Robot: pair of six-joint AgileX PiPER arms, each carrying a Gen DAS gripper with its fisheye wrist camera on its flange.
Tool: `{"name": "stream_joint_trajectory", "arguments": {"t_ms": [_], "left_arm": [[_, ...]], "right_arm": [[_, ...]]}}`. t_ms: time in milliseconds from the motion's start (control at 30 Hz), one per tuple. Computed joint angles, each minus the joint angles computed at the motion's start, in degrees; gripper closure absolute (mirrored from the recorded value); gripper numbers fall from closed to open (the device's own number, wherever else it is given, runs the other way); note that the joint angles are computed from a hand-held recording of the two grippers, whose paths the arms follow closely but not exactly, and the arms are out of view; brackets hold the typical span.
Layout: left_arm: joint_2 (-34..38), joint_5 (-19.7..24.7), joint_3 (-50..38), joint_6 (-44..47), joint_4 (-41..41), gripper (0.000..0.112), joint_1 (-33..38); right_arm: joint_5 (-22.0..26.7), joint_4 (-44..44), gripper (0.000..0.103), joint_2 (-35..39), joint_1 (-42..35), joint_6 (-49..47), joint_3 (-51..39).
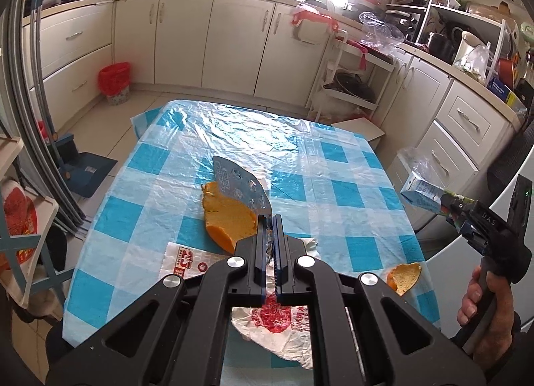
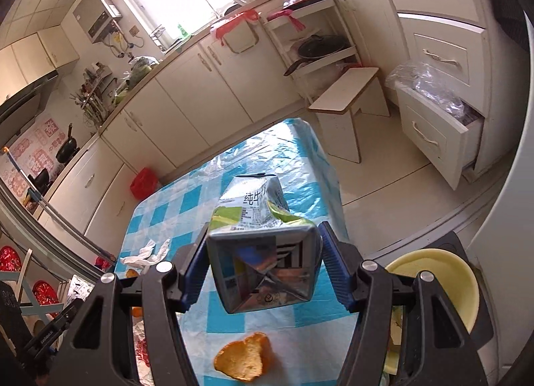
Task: Collect trash
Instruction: 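Carry the carton and blister pack with both grippers over the yellow basin, then open both grippers to drop the carton and blister pack into the basin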
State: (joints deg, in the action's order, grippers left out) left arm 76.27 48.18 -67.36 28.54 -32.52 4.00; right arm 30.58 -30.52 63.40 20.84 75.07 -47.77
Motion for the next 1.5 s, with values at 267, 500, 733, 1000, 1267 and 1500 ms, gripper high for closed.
{"name": "stream_joint_trajectory", "arguments": {"t_ms": [267,500,733,1000,1267,1500], "left_arm": [[-0.73,-1.37,-0.82,-5.18,1.96,0.109,-9.91],[-0.41,-3.79,-1.78,-12.87,5.71,0.109,-23.09],[3.24,-6.81,-5.25,-21.77,10.93,0.109,-38.69],[9.37,-8.32,-9.74,-27.38,14.30,0.109,-50.64],[15.30,-8.12,-12.03,-28.29,13.40,0.109,-52.66],[18.88,-8.58,-12.77,-29.58,15.00,0.109,-55.30]], "right_arm": [[5.56,4.53,0.042,-5.99,-6.77,-0.83,6.59],[7.44,15.94,0.042,-8.89,-16.81,-11.12,12.83],[7.44,25.55,0.042,-8.70,-25.35,-20.53,17.03],[7.03,32.97,0.042,-8.27,-32.38,-29.32,19.18],[7.89,43.05,0.042,-14.63,-43.15,-39.15,20.42],[8.84,27.01,0.036,-24.63,-37.48,-21.83,16.58]]}}
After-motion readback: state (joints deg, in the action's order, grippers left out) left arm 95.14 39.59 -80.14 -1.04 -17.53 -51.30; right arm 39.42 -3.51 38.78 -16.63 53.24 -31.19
